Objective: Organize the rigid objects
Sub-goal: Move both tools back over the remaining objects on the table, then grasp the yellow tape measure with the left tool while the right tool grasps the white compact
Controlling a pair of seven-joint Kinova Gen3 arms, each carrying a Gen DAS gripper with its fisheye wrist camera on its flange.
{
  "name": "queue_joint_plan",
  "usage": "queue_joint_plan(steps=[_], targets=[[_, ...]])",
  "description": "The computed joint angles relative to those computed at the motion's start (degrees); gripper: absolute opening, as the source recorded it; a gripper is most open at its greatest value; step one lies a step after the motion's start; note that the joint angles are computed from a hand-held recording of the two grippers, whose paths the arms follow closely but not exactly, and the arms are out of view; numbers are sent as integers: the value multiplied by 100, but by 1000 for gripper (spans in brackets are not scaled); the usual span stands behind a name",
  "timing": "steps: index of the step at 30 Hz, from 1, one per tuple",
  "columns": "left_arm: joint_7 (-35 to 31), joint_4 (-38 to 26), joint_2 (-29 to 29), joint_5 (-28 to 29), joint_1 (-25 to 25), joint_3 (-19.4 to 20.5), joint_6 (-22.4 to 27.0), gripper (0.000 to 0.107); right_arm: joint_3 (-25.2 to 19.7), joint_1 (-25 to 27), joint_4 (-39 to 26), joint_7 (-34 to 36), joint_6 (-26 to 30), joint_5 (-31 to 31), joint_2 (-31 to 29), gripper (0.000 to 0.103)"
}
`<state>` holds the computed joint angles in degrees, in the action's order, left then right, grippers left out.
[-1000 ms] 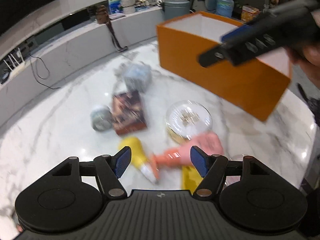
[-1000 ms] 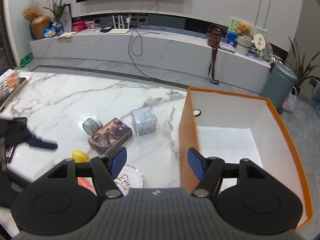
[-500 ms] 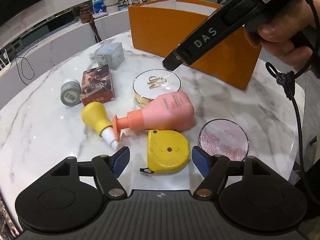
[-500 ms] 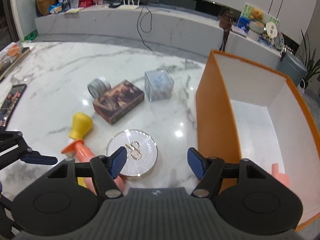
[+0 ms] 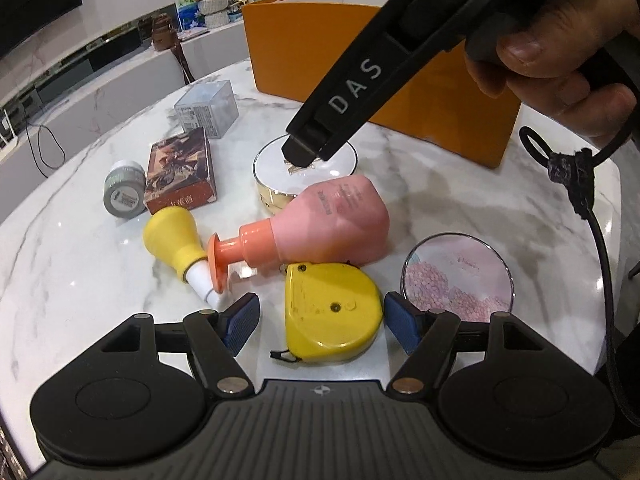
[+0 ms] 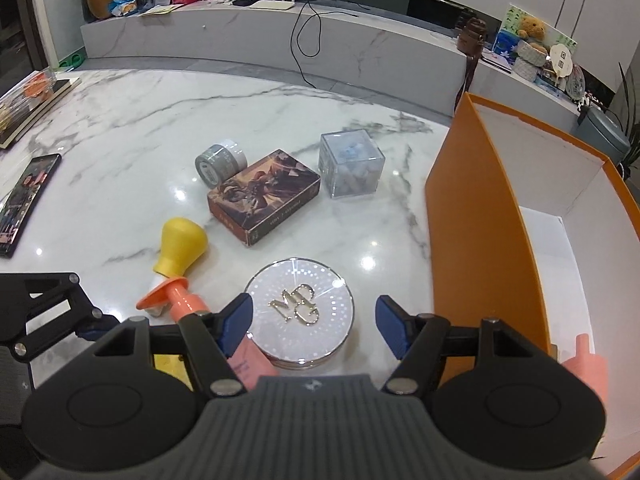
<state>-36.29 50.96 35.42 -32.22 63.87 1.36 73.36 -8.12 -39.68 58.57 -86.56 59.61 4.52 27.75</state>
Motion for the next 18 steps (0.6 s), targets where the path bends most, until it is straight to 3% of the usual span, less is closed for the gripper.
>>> queue_joint_plan(steps=[18], targets=[[375, 189, -58, -166, 52, -45, -77, 92, 3, 36, -3, 40, 57, -16, 9, 70]])
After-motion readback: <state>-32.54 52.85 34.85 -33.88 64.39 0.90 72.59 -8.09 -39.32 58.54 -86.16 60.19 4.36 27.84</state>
